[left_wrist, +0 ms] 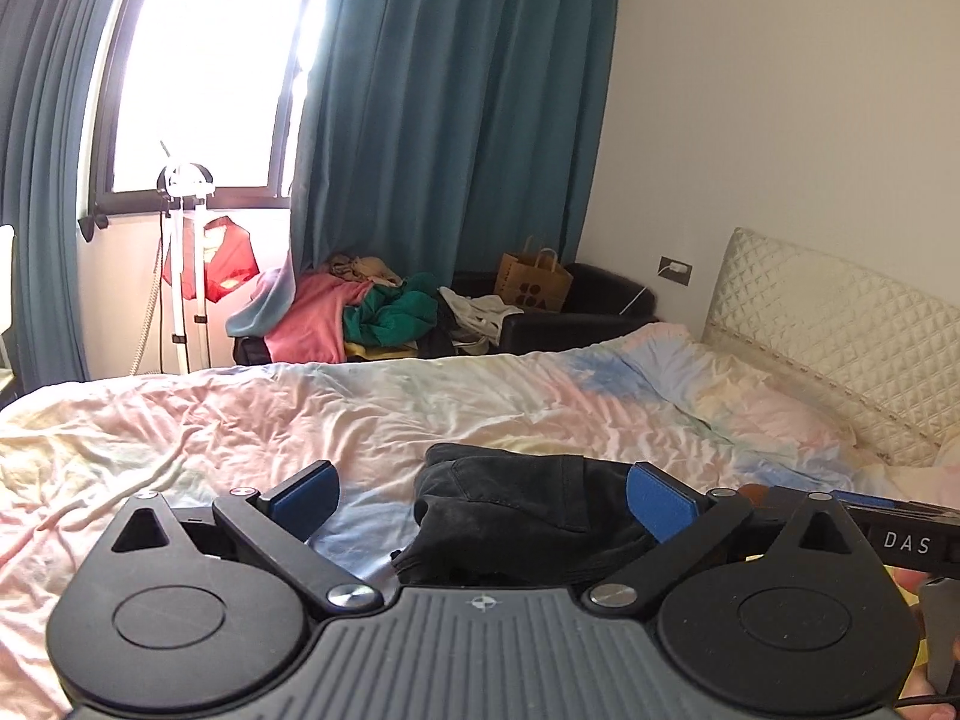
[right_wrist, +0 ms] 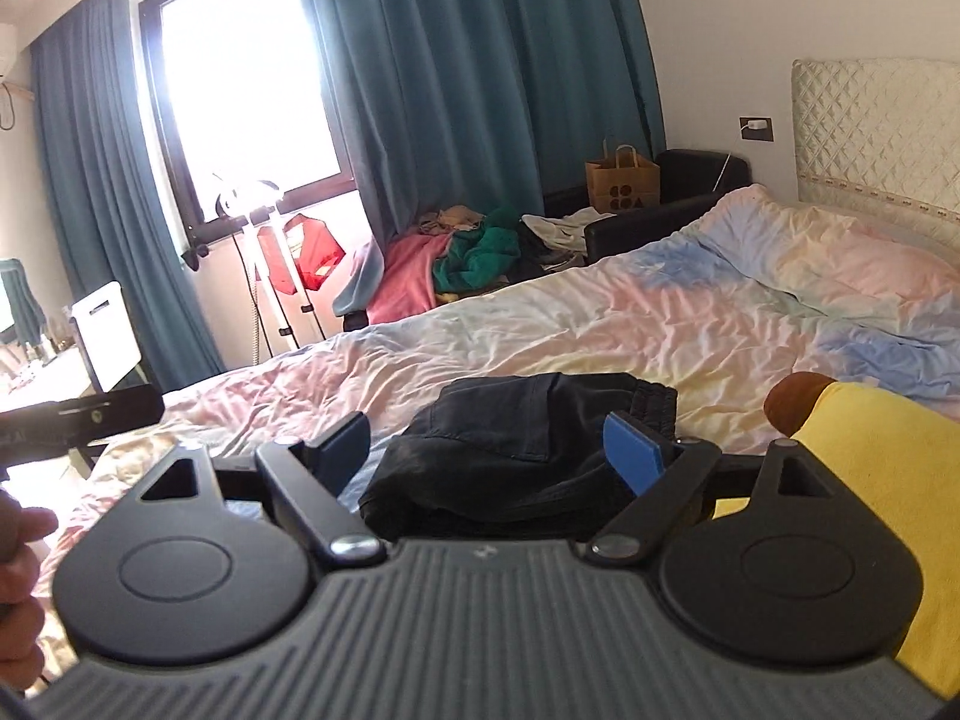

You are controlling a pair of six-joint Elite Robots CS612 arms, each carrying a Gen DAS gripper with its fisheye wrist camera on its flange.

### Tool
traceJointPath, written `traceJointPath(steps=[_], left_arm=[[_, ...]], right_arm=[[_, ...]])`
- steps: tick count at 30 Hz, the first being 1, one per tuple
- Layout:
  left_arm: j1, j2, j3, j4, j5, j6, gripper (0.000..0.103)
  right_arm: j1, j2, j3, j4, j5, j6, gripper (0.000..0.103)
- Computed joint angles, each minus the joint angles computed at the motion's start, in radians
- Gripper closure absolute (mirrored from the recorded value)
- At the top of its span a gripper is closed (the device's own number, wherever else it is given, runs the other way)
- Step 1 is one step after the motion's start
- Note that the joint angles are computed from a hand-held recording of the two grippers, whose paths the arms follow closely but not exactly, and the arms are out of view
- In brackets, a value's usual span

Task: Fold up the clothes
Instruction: 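Open both grippers and withdraw from the folded sweatpants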

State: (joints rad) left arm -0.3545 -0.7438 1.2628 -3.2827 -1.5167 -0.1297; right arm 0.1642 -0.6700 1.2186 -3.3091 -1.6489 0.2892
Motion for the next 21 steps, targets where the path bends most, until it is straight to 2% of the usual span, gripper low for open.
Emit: traceJointPath(steps=[4,6,11,16,21], left_arm=[[-0.014,-0.029,0.087,-0.076,0.081,0.013,0.0],[-0.016,-0.028,0.113,-0.119,0.098,0.006,0.0],[-0.004,-0.013,0.134,-0.159,0.069,-0.024,0.0],[-0.004,0.017,0.114,-0.159,0.07,0.01,0.0],[-0.006,0.043,0.095,-0.153,0.061,0.034,0.0]], right_arm=[[0.027,0.015,0.018,-0.074,-0.05,-0.032,0.016],[0.038,0.026,0.018,-0.101,-0.075,-0.044,0.016],[0.052,0.065,-0.005,-0.133,-0.1,-0.058,0.016],[0.063,0.106,-0.031,-0.155,-0.132,-0.059,0.016],[0.072,0.129,-0.053,-0.11,-0.167,-0.083,0.016]])
